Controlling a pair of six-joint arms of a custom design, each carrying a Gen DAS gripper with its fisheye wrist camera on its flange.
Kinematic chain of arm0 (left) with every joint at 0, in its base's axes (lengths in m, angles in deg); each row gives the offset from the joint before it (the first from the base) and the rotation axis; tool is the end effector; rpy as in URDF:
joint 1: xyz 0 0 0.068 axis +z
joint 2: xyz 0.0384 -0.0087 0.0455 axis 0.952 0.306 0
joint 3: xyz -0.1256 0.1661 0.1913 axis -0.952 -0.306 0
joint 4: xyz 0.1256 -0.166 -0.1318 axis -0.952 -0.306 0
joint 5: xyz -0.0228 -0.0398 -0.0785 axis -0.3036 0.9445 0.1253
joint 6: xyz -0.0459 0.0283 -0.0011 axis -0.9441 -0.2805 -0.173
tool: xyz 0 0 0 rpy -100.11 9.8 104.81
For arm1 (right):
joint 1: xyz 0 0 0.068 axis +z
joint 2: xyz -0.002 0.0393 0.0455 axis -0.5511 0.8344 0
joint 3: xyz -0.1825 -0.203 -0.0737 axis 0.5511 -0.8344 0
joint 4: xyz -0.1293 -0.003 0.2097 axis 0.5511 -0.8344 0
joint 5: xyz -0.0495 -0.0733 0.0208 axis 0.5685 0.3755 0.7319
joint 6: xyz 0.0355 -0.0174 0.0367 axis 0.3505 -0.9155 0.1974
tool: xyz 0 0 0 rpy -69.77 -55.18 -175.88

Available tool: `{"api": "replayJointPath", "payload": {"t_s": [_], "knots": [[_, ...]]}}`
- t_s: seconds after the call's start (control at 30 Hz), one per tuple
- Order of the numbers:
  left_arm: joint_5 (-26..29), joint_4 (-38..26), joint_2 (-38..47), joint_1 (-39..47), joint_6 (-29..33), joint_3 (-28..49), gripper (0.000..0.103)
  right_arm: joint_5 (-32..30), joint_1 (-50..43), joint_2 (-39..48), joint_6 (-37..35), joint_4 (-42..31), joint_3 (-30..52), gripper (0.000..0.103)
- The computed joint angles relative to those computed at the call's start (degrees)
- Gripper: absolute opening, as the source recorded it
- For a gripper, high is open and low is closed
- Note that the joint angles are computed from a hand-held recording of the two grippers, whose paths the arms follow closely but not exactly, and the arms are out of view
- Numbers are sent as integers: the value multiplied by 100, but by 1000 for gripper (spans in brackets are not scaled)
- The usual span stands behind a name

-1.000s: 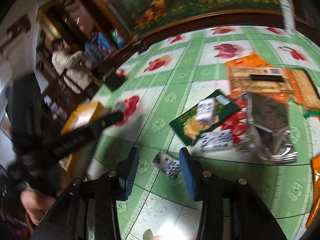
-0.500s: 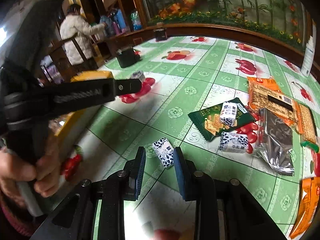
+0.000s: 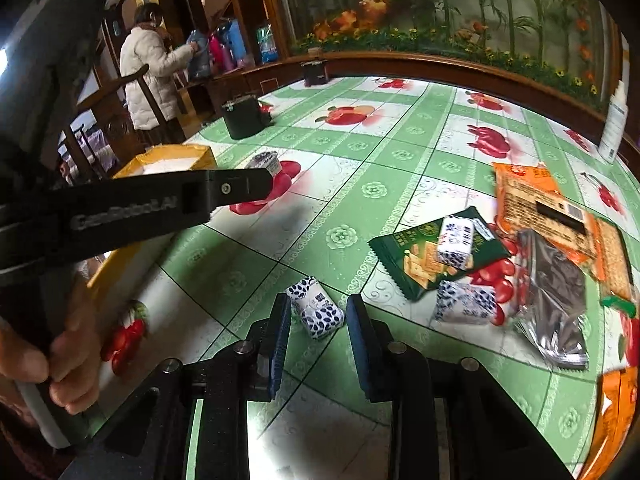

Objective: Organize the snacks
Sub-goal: 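Grasp a white patterned milk cube with the left tool while the right tool grasps another cube, then carry both cubes into the yellow box and open both tools to release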

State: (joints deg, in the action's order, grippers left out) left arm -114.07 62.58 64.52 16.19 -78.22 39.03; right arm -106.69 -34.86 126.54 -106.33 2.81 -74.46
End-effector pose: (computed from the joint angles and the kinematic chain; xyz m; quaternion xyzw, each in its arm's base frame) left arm 0.1734 -0.2212 0.0800 -0.1156 0.9195 -0.0620 0.3705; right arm 0.1956 0.0148 0.0438 -0.3101 0.8769 0.2003 0.3080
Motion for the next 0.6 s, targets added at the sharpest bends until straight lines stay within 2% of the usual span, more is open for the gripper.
{"api": "replayJointPath", "payload": {"t_s": [0.1,0.2,0.3,0.37,0.47,0.6], "knots": [[15,1,-5,6,-20,-2,19,196,291,233,105,202,74,32],[4,-2,-8,0,-36,-5,19,447,552,200,47,566,-193,22],[1,-5,-8,-4,-11,-4,19,600,641,170,216,940,-426,22],[-22,-21,-1,-28,1,18,19,357,413,1,259,772,-439,22],[-52,-51,8,-42,19,45,19,-241,-283,-361,383,74,-235,22],[-41,6,-22,-65,46,24,19,-731,-920,-556,578,-587,77,22]]}}
